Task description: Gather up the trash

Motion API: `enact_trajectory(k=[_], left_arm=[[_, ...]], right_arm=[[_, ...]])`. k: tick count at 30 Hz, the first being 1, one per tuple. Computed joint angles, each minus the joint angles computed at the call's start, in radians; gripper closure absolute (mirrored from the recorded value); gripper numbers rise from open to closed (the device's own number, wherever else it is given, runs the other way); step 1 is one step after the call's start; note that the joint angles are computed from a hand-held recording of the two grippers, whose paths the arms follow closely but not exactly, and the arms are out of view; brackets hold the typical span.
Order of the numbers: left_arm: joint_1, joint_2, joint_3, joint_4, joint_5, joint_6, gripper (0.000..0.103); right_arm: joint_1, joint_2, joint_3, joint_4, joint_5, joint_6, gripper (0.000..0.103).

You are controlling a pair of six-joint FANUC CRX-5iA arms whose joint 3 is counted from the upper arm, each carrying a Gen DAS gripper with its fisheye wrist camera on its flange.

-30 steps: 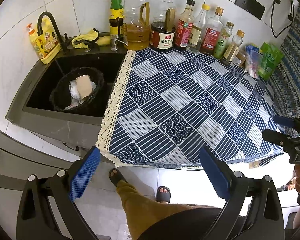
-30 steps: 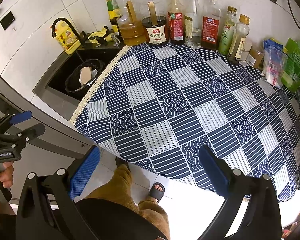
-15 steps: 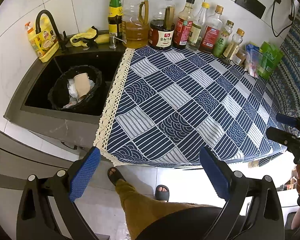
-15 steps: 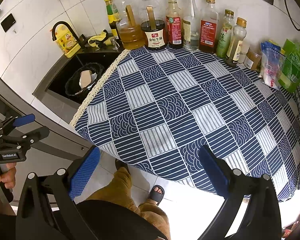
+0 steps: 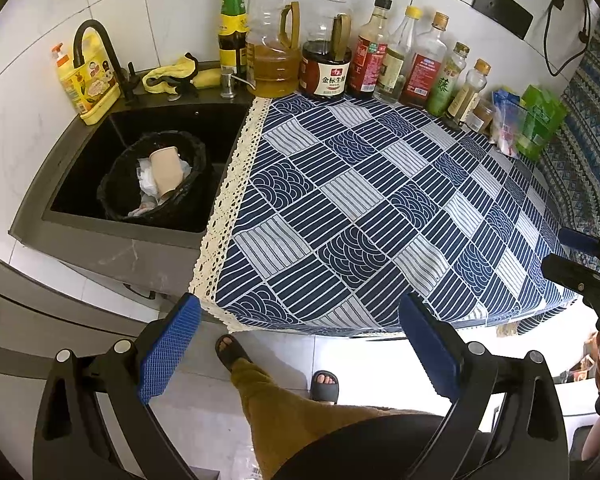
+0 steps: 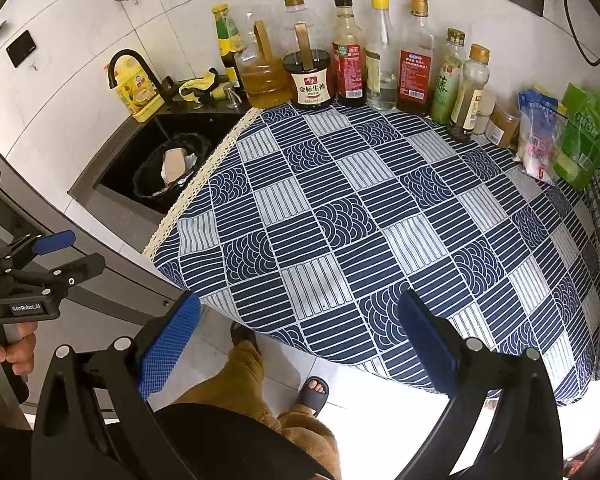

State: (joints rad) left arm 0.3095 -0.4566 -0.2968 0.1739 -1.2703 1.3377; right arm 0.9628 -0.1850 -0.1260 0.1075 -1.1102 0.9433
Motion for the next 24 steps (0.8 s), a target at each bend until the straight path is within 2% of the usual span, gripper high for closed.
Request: enact_trajectory(k=[5, 24], left_arm=[[0.008, -0.001, -0.004, 0.023, -0.010, -0.011, 0.007], [-0.004, 0.014, 0.016, -0.004, -0.007, 0.015, 0.007]], right_arm=[[0.005, -0.008, -0.004, 0.000, 0.006, -0.002, 0.005], [0.004, 0.000, 0.005, -0.014, 0.006, 0.015, 0.005]])
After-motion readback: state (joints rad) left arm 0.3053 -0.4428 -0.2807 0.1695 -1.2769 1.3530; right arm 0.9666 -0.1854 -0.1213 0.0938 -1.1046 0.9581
